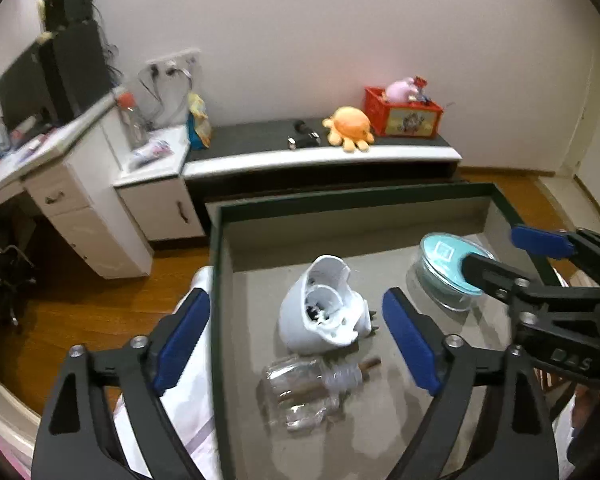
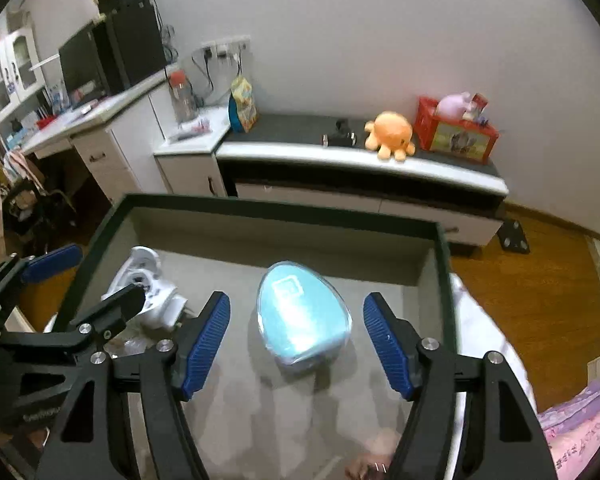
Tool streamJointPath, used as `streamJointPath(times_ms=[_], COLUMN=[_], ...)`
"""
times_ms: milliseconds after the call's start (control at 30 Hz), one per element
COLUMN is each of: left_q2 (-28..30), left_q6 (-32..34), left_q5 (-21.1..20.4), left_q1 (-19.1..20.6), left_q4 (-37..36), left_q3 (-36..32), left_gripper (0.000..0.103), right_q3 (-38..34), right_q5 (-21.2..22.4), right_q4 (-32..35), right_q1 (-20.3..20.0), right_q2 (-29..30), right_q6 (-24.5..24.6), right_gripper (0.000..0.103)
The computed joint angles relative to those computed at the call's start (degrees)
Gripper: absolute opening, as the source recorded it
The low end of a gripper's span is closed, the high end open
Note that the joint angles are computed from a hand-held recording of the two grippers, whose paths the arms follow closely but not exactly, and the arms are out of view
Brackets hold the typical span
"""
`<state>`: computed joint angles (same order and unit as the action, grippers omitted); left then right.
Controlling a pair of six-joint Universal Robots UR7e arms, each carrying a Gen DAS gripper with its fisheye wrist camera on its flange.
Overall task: Organize rigid objects
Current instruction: 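Carry the hair dryer and teal container into the pink box and release both, then withdraw both tools from the box toward the remaining items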
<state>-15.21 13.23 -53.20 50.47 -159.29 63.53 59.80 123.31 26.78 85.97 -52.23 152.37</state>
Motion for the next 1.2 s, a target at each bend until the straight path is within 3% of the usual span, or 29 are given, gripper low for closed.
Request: streamJointPath(times_ms=[100, 200, 367, 500, 733, 867, 1033, 1200], left_q2=[-3.69, -8.68, -15.44, -20.04, -25.64, -25.87, -23.42, -23.82], left_q6=[1.14, 2.86, 6.96, 7.83, 4.39, 2.93, 3.3, -2.33], left_q5=[0.92, 1.37, 2.69, 5.23, 7.11, 13.51, 19.31, 18.11], left_q1=[-1.34, -3.56, -7.95, -12.15, -19.39, -25.38, -30.34, -31.52], left_q4=[-6.82, -20.18, -41.16, -51.28, -63.29, -69.0, -78.93, -80.52], left_q3=[6.59, 17.04, 33.37, 44.99, 61.62, 68.08, 72.33, 75.04], left_gripper=[0.097, 0.103, 0.103, 0.103, 0.103, 0.103, 0.103, 0.103], right_q3=[8.36, 16.87, 33.73, 46.48, 67.18, 74.33, 79.9, 83.26], right_q5=[-1.19, -2.72, -5.33, -5.39, -4.54, -2.77, -2.01, -2.0], right_q4=[-6.43, -12.01, -23.85, -33.78, -52.89, -60.99, -64.19, -66.42], right_q1=[1.35, 3.17, 6.89, 9.77, 14.46, 16.43, 18.05, 18.61], right_q2=[-5.59, -11.32, -22.86, -31.03, -43.26, -46.96, -50.17, -51.92], right_q6=[-1.84, -4.11, -8.43, -11.65, -16.65, -17.6, -16.33, -17.26], right_gripper=[0.081, 0.081, 0.084, 0.084, 0.085, 0.085, 0.085, 0.085])
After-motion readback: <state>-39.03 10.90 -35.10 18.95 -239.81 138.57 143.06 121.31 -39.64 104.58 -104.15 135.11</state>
